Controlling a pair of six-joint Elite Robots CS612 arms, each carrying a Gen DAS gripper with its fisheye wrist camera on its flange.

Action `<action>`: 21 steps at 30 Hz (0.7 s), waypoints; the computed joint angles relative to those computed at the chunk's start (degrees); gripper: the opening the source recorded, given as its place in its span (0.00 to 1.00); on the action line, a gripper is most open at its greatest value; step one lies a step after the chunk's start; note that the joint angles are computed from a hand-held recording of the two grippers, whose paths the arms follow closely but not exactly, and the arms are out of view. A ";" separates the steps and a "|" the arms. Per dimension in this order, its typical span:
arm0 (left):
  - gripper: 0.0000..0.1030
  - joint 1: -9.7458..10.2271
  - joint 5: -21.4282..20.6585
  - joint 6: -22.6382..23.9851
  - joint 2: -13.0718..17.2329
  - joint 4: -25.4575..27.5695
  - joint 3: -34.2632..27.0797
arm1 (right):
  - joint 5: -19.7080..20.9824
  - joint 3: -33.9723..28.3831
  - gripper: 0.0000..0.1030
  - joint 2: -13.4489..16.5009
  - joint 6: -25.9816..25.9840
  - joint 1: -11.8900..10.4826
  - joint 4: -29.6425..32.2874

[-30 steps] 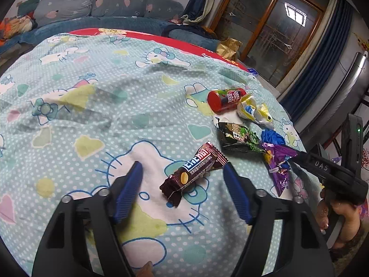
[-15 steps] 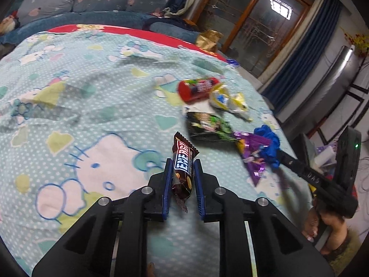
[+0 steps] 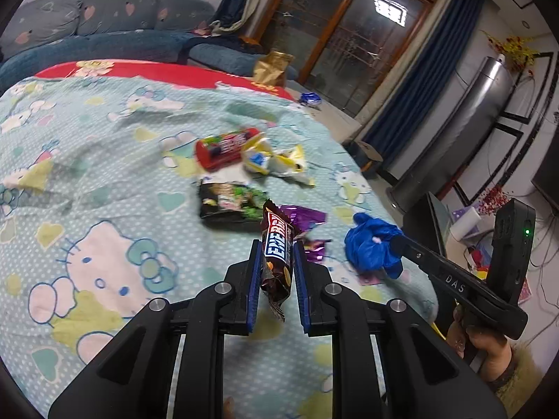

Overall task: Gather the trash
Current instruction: 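Carry the chocolate bar and blue bag over the yellow bin with both tools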

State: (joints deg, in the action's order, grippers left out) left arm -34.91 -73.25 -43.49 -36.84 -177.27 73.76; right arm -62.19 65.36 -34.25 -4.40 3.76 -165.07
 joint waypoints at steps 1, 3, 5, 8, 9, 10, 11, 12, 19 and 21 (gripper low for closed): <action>0.17 -0.10 -0.14 0.35 0.04 -0.07 -0.17 | 0.07 0.37 0.01 -0.24 -0.06 -0.14 -0.30; 0.17 -0.29 -0.45 1.05 0.24 -0.16 -0.73 | 0.45 1.20 0.01 -0.78 -0.35 -0.43 -0.98; 0.17 -0.53 -0.76 2.24 0.49 -0.02 -1.55 | 0.68 1.83 0.01 -1.19 -0.65 -0.68 -1.53; 0.17 -0.94 -1.23 3.74 0.96 0.13 -2.83 | 1.05 2.66 0.01 -1.76 -0.86 -1.16 -1.88; 0.17 -1.06 -1.37 4.19 1.13 0.26 -3.27 | 1.00 2.95 0.01 -1.93 -0.93 -1.31 -2.19; 0.17 -1.18 -1.64 4.80 1.36 0.50 -3.85 | 0.93 3.23 0.01 -2.07 -0.95 -1.45 -2.50; 0.17 -1.33 -1.78 5.25 1.48 0.56 -4.17 | 0.87 3.48 0.01 -2.22 -0.94 -1.54 -2.71; 0.17 -1.48 -2.06 5.91 1.71 0.76 -4.75 | 0.82 3.73 0.01 -2.34 -0.81 -1.71 -3.00; 0.17 -2.13 -3.36 8.49 2.66 1.55 -7.05 | 0.67 5.14 0.01 -3.17 0.40 -2.80 -4.60; 0.17 -2.28 -3.66 9.15 2.87 1.80 -7.55 | 0.54 5.48 0.01 -3.35 0.69 -3.19 -5.14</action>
State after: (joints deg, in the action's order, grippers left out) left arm -37.20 -76.90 -34.34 -33.96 -175.47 66.21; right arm -61.65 70.84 -37.60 -3.70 0.57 -170.21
